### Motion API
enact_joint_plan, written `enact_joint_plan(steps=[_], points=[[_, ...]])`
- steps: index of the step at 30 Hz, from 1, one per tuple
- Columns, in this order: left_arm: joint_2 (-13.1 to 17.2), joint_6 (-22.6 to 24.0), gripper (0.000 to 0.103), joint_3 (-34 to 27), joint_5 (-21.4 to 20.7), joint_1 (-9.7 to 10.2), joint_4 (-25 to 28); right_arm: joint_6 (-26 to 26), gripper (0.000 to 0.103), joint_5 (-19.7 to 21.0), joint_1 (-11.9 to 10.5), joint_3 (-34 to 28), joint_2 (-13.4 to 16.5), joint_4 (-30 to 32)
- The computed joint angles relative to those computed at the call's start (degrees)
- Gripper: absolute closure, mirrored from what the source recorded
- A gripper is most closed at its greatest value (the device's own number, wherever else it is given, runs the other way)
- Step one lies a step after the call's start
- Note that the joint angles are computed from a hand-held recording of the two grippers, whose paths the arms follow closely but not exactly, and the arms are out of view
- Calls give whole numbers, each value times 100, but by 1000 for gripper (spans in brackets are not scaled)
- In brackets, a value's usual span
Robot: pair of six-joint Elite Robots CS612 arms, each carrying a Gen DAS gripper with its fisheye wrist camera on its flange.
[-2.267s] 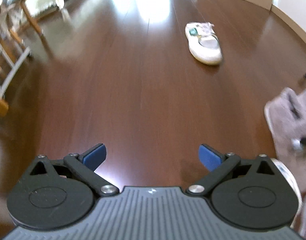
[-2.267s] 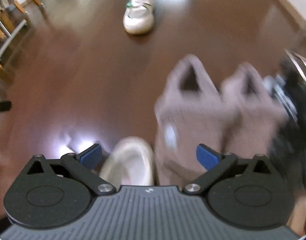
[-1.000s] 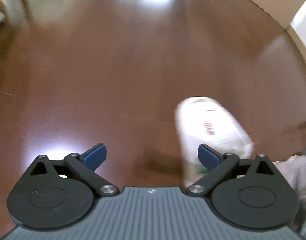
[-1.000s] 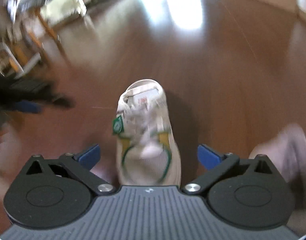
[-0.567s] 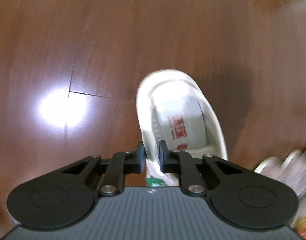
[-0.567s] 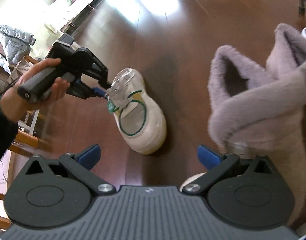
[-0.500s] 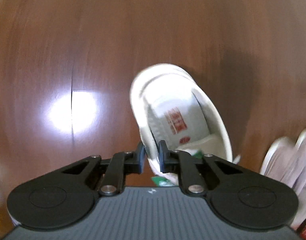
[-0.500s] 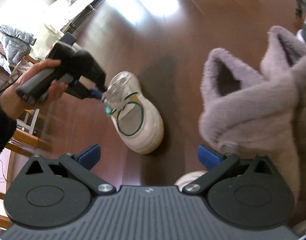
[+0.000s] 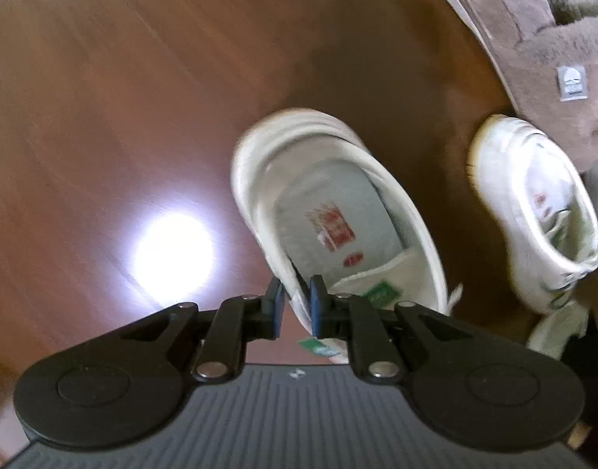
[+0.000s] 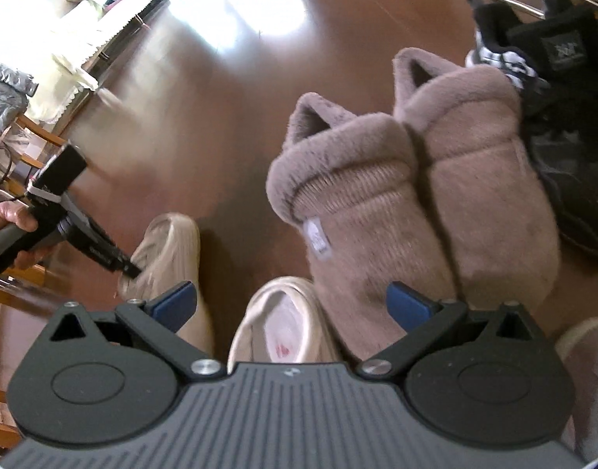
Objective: Organize scattered shoes
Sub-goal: 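Grip a white sneaker with the left gripper and align it beside its pair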
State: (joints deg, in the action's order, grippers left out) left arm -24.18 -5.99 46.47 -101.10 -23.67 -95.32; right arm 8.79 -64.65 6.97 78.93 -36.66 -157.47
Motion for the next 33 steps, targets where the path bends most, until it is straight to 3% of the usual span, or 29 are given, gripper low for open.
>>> enact_joint_plan(steps=[5, 7, 11, 15, 17, 20, 22, 28, 30, 32, 33], points=[[-314, -1294, 89, 740, -653, -42, -827, 3, 1, 73, -92, 237, -139, -13], [-342, -1817, 89, 842, -881, -31, -896, 15, 1, 65, -112, 301, -180, -19], [-519, -3291, 89, 1288, -1284, -2, -1332, 27, 1, 86, -145, 443, -265, -29], [-692, -4315, 88, 1723, -1563, 26, -1869, -13, 1, 122, -163, 529, -307, -14], [-790, -5098, 88, 2031, -1797, 67, -2349, -25, 1, 136, -175, 555, -322, 1], [-912, -5892, 87, 2411, -1994, 84, -3009, -19, 1, 140, -187, 629, -353, -64], [-960, -6018, 87, 2524, -2029, 54, -3201, -96, 1, 167, -188, 679, -378, -81], [-987, -5471, 84, 2505, -1921, -116, -3060, -720, 1, 75, -93, 827, -459, -111], [-1022, -5529, 81, 2652, -1929, -121, -3274, -729, 1, 87, -88, 863, -481, -120], [-1095, -5565, 68, 2790, -1943, -108, -3552, -740, 1, 107, -87, 900, -509, -121], [-1133, -5579, 67, 2861, -1947, -103, -3702, -757, 1, 119, -89, 919, -527, -113]])
